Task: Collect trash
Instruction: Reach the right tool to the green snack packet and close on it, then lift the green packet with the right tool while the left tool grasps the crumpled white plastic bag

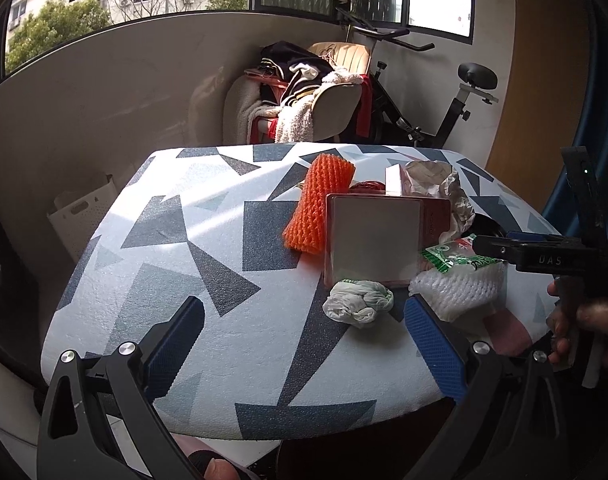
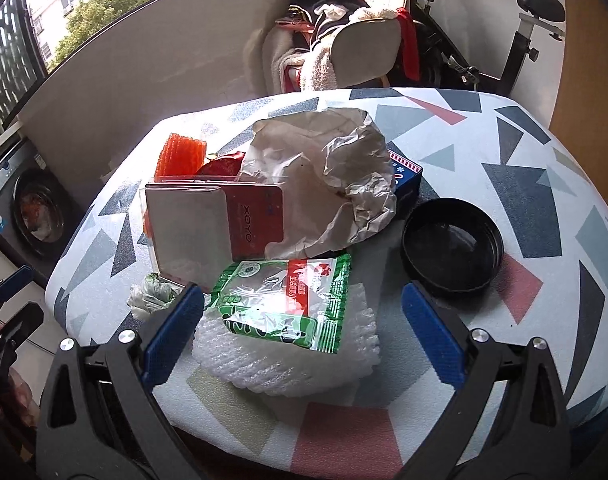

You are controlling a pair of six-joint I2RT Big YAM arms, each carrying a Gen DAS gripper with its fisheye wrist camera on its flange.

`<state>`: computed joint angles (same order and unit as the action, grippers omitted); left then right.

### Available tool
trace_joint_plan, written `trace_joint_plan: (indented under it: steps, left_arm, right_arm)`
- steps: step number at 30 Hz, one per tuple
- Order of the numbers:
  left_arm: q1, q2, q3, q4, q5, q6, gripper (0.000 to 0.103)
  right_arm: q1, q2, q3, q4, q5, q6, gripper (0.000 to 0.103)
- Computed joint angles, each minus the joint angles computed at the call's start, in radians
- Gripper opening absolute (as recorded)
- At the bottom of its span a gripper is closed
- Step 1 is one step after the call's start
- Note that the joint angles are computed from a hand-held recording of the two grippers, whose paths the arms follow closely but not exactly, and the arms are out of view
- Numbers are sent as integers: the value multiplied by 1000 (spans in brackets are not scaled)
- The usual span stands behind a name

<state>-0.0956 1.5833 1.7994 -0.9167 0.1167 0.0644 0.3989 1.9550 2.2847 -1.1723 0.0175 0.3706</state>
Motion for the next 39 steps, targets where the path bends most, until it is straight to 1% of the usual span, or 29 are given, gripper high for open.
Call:
trace_joint_plan:
  steps: [3,7,9,10,12,14,15,16,18,21,26,27,28,29,30,31,34,36,39]
  left_arm:
    - [0,4,2,-3,4,4,98]
    - [2,5,1,-3,16,3,98]
    - [2,8,6,-6,25,-1,98]
    - [3,6,1,-3,27,-1,98]
    - [3,7,2,-3,31,-1,98]
    - [1,10,3,-6,35,-1,98]
    - [1,14,8,-13,47,2,98]
    - [1,17,11,-20,59,7,98]
    - [-3,16,10,-20,61,20,98]
    - [-10,13,8,-17,63,36,98]
    - [-10,21,21,-27,74,28,98]
    - [-8,24,25,-29,76,24,98]
    - [-7,26,27,-29,76,19,98]
    - [-6,26,28,-27,73,13,98]
    - [-6,25,26,-24,70,8,98]
    - [-5,26,27,-23,72,3,98]
    - [-3,30,35,-29,85,-12,98]
    - [0,33,38,-33,96,-20,98]
    - [0,36,43,-41,106,-27,98]
  right_arm:
    - [6,47,60,-35,-11,-32,97]
    - [1,66,76,-37,-46,-18,96]
    - [-1,75,91,-53,-54,-31,89]
    - [-3,79,98,-58,-58,-31,89]
    - [-12,56,61,-22,-75,-9,87]
    - [-26,47,45,-3,-117,13,76]
    - [-32,52,52,-11,-138,15,68]
    - [-35,58,60,-22,-148,14,61]
    - [-38,63,64,-29,-145,15,57]
    - [-46,59,49,-18,-170,41,56]
    - [-49,61,49,-28,-181,44,56]
    - [-48,58,48,-28,-177,48,50]
    - [-46,53,46,-25,-167,48,39]
    - [-45,44,41,-15,-160,39,33]
    - [-41,37,39,-5,-146,30,23]
    - [-39,28,36,6,-136,21,15]
    - [-35,-6,9,62,-139,-13,9]
    - [-29,-25,-1,91,-120,-36,7]
    - [-27,-61,-33,160,-117,-38,7]
